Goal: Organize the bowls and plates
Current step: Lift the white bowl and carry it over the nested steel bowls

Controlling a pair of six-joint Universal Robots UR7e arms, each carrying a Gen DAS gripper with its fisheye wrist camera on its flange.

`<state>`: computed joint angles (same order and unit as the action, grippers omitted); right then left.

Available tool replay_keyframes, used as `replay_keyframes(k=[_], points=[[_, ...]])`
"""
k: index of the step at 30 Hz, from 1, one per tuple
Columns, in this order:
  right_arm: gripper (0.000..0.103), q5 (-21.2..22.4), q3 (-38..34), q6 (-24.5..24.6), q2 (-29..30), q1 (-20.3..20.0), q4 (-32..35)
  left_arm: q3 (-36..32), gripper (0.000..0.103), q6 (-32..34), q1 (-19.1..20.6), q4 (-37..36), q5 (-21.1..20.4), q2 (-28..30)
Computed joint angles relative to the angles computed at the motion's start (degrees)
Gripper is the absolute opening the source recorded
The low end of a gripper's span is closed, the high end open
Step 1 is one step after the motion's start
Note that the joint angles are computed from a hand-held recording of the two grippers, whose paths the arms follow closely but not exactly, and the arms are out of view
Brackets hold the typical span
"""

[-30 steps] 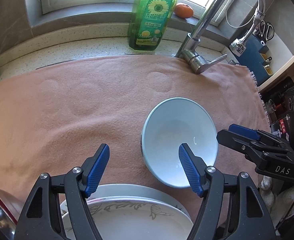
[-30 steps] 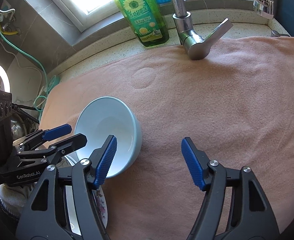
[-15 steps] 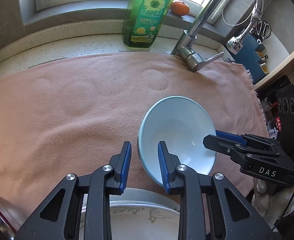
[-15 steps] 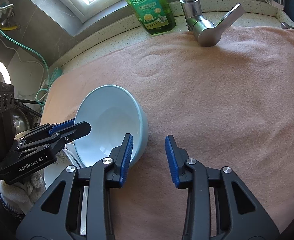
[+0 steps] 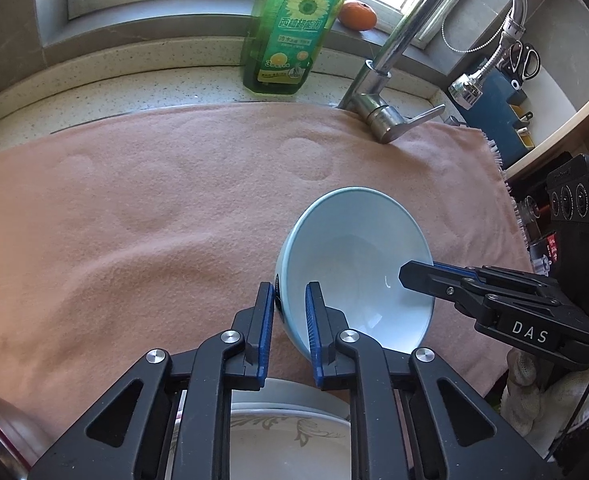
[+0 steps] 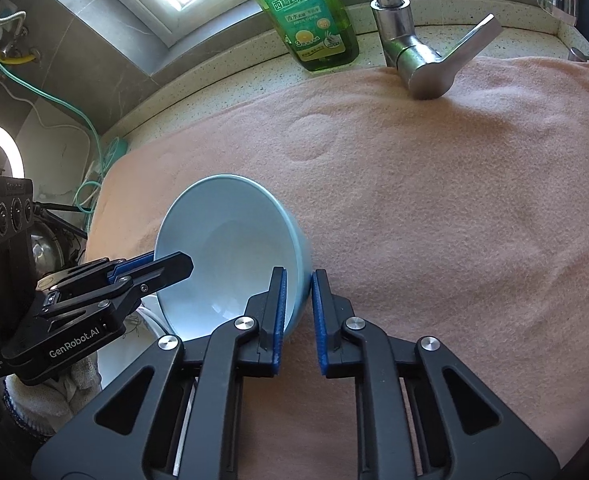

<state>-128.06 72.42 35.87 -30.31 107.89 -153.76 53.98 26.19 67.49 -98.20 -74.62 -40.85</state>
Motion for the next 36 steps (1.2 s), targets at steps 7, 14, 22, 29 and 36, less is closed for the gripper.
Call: replay_keyframes(k=[7,14,22,29,36], points=[[0.013,-0.81,-2.25,-0.30,0.73,1.11,1.39,-0.81,0.014,0.17,0.07,-0.05,-1.24,-0.77],[0.013,-1.06,-6.27,-1.64,2.27,2.59,3.34,-1.46,0.014,-0.06,0.41,-0.51,-2.43,-2.12],[0.013,-0.83,-14.66,-4.29,6.68,4.70,6.92,-2.75,0.014,-0.91,1.48,-0.70,-2.81,-3.78],[0.013,0.05,-25.77,-6.68,12.98,6.37,11.94,-4.67,0.014,-1.56,2.91,-0.72,-2.63,-5.24],[0.013,2.39,-40.07,-8.21,21.12,7.46,19.03,-7.67,0.014,-2.03,4.72,0.24,-2.07,-6.11]])
